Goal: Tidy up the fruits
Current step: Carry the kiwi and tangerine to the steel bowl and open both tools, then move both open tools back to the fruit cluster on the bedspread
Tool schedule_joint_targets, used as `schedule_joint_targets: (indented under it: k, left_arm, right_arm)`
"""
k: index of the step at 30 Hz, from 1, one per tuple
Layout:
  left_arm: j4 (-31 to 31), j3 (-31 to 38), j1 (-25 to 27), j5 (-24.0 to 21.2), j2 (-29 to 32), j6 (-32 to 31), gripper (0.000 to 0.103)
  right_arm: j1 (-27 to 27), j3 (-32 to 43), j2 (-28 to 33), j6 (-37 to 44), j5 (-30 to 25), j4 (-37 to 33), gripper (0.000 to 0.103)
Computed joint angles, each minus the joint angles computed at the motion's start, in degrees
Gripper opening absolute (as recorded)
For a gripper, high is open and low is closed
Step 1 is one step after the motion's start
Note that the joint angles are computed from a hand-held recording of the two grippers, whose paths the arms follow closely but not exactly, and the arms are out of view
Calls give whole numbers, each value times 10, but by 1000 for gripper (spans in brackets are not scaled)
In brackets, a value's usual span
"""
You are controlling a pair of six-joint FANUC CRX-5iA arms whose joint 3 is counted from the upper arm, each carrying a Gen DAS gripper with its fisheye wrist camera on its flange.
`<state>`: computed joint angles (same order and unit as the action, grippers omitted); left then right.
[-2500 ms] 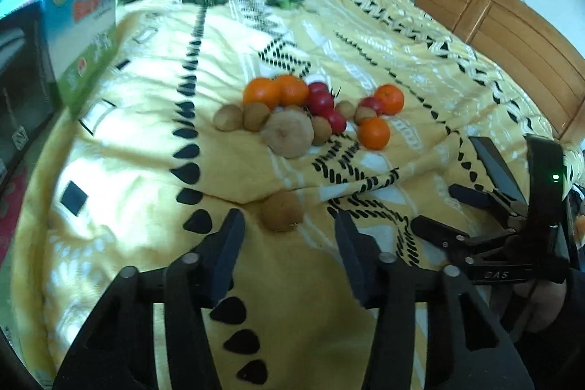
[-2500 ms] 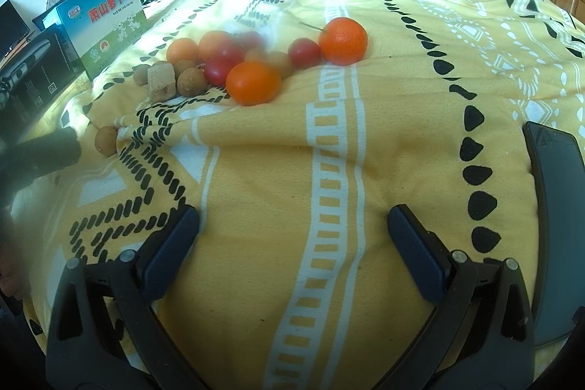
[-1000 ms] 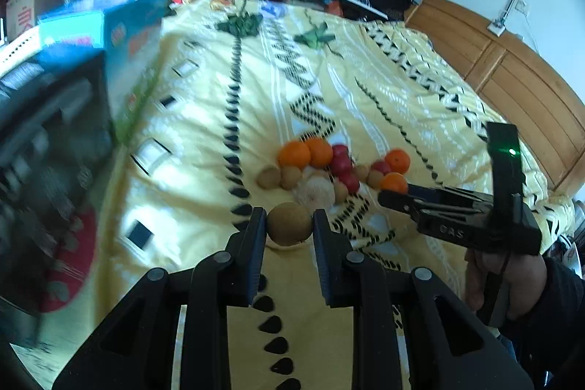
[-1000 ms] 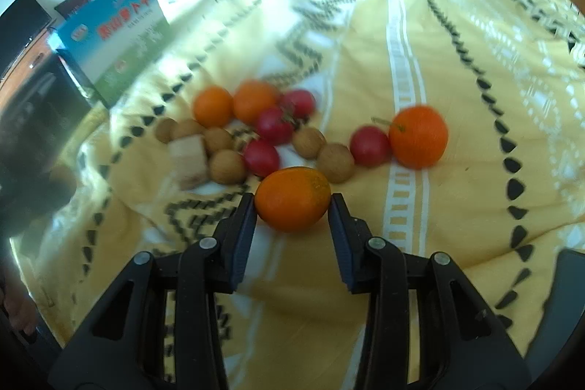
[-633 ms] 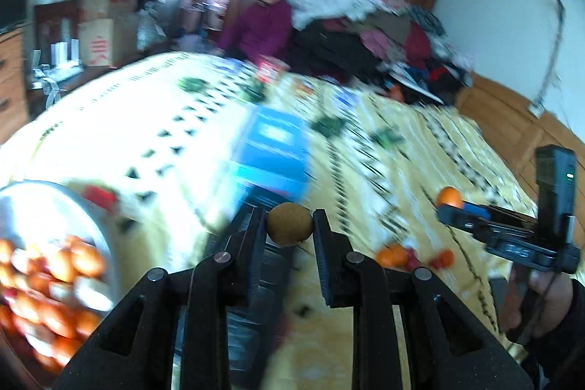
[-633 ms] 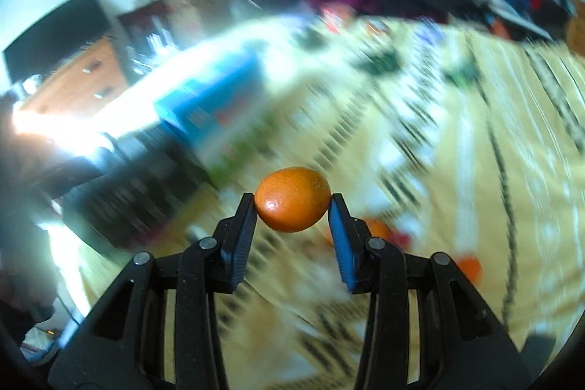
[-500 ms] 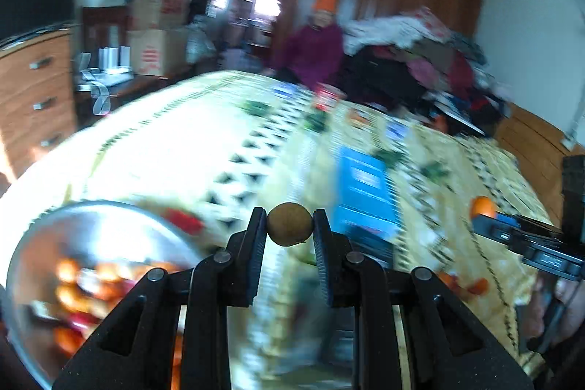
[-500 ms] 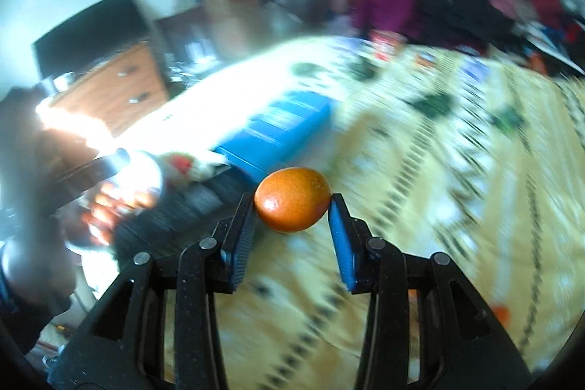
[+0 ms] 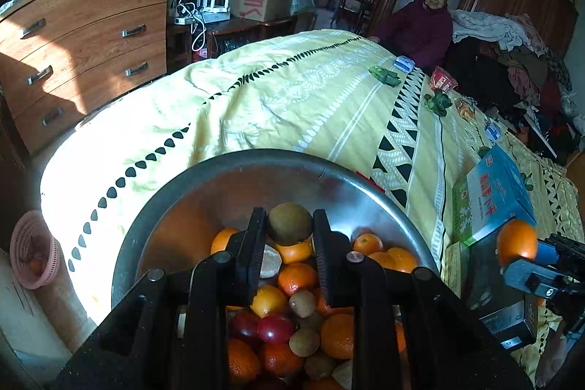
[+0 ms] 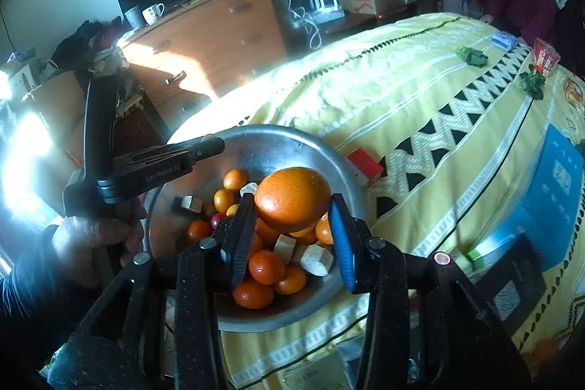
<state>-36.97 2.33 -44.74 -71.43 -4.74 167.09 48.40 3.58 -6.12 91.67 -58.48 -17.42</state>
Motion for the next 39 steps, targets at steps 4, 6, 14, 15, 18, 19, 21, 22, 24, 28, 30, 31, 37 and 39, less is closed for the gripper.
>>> schedule_joint_targets:
  k: [4, 6, 14, 15, 18, 19, 21, 22, 24, 28, 30, 31, 37, 39]
  left_arm:
    - [22, -10, 11, 20, 0, -11, 25]
    - [33, -17, 20, 27, -4, -15, 25]
    - [29, -13, 17, 10, -19, 7, 62]
    - [27, -9, 15, 5, -18, 11, 66]
    - [10, 11, 0, -20, -7, 15, 73]
    - [6, 18, -6, -25, -5, 16, 73]
    - [-16, 28, -28, -30, -5, 28, 73]
    - [-27, 36, -39, -34, -3, 32, 73]
    - [-53, 57, -69, -47, 7, 45, 76]
    - [-93, 111, -126, -63, 46, 56, 76]
    - [-106, 146, -149, -61, 74, 52, 76]
    - [-109, 164, -158, -55, 89, 47, 77]
    - [-83, 307, -193, 17, 203, -73, 79]
    - [-61, 354, -197, 40, 241, -115, 79]
  right_arm:
    - [10, 15, 26, -19, -20, -2, 41]
    - [19, 21, 36, -27, -30, 5, 41]
    - [49, 32, 54, -54, -39, 42, 46]
    - [52, 26, 46, -62, -31, 54, 48]
    - [50, 6, 12, -70, -2, 61, 51]
    - [50, -3, -2, -74, 3, 62, 51]
    - [47, -32, -46, -68, 16, 52, 52]
    - [48, -54, -73, -71, 21, 52, 54]
    - [50, -102, -133, -76, 24, 55, 58]
    - [83, -231, -266, -167, 9, 142, 65]
    - [86, -276, -323, -217, -24, 163, 65]
    - [84, -295, -350, -239, -44, 169, 65]
    - [-33, -353, -439, -273, -136, 132, 65]
    - [-87, -360, -456, -255, -155, 112, 65]
